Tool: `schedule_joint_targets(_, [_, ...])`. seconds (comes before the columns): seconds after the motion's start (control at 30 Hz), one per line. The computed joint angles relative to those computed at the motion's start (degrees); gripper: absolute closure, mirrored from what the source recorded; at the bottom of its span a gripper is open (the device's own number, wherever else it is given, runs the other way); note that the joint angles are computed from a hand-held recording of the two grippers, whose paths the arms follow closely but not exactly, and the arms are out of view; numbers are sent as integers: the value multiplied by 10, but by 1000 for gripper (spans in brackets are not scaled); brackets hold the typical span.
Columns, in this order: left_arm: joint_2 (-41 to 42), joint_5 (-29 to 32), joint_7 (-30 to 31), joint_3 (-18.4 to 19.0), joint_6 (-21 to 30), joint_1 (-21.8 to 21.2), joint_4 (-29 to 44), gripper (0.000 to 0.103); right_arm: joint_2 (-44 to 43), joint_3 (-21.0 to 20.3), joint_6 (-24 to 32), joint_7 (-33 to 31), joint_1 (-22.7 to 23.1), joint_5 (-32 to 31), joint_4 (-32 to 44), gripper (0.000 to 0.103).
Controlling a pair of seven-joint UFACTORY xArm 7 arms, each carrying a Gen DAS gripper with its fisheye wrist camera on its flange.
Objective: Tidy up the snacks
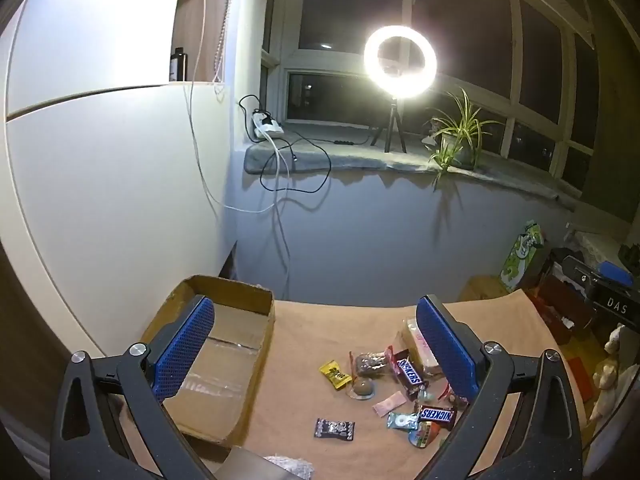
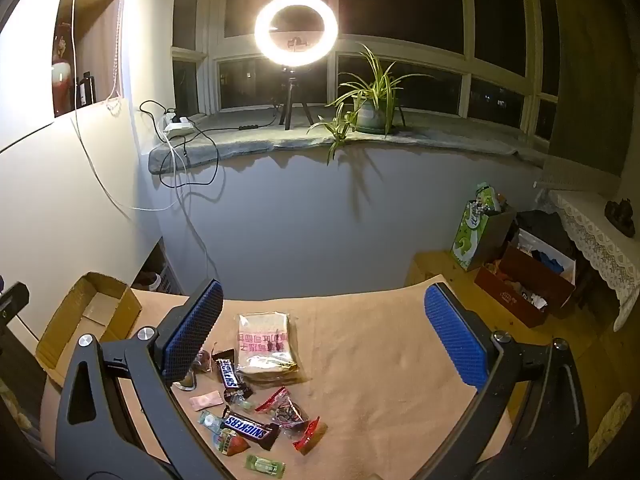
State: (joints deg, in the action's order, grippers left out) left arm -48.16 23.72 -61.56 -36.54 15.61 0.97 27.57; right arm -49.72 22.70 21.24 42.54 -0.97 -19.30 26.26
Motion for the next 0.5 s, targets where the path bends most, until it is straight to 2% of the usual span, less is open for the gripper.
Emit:
schedule_joint_targets(0.07, [15,-6,3,6,16,-7,7,2,-2,-1,4,-2,3,0,0,0])
schedule_joint_targets(0.13, [9,-6,-5,12,-1,-8,-6,2,-5,-3,5,-2,5,1,-2,0])
schedule_joint_targets(0.2, [10,-7,3,20,11,-15,-1,2,-6,-5,4,-3,8,2,-4,0])
schedule_joint_targets(0.5, [11,-2,-7,14,11,-9,2,2,-10,-16,11,-12,11,7,6,0])
